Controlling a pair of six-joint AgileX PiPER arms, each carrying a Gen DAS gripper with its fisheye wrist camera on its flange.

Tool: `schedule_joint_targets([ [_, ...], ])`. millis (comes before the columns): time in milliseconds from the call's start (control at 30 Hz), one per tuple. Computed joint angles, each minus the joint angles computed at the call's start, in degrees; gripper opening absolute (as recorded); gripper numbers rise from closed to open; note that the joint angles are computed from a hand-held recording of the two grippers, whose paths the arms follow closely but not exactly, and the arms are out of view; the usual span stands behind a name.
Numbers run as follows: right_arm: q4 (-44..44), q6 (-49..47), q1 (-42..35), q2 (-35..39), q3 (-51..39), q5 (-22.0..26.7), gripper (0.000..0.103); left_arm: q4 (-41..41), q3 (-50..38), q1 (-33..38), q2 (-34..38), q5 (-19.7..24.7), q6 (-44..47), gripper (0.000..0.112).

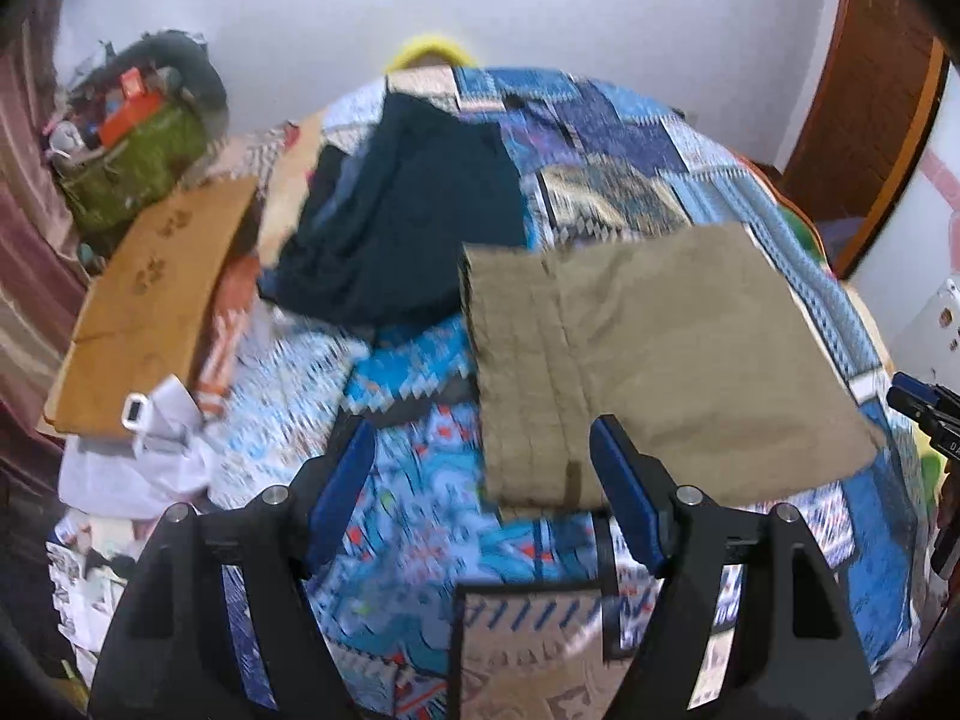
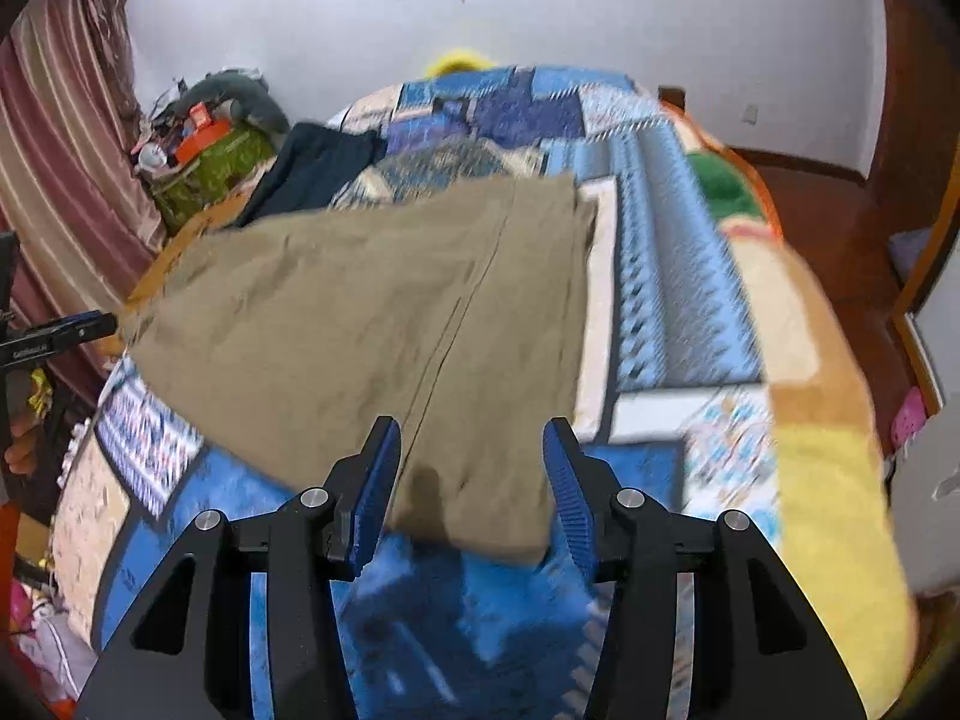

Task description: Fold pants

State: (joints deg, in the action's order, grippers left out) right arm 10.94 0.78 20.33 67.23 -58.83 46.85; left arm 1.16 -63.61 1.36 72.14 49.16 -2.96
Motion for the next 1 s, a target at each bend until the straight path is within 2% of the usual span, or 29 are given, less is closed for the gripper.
schedule_joint_targets([
  [167, 0.2, -2.8, -2.8, 3.7, -5.9, -1.3, 0.046, 0.9, -8.0, 0.9, 5.5, 0.4, -1.2, 0.079],
  [433, -1.2, -7.6, -4.1, 14.5, -15.8, -5.4, 0.047, 0.3, -20.5, 1.6, 17.6, 2.8, -1.1, 0.08],
  [633, -0.1, -10.7, -5.6, 26.4, -26.7, -3.7, 0.047, -2.2, -29.0, 2.5, 27.7, 5.0, -0.4, 0.081],
  [767, -3.7, -7.9, -5.6, 34.1, -32.6, -4.1, 0.05, -1.3, -32.8, 1.8, 33.1, 5.9, -0.1, 0.083],
  [1000, 3.1, -8.4, -8.3, 47.5, -45.8, 2.3, 0.05, -2.7, -36.6, 1.1, 39.7, 8.1, 2.6, 0.084],
])
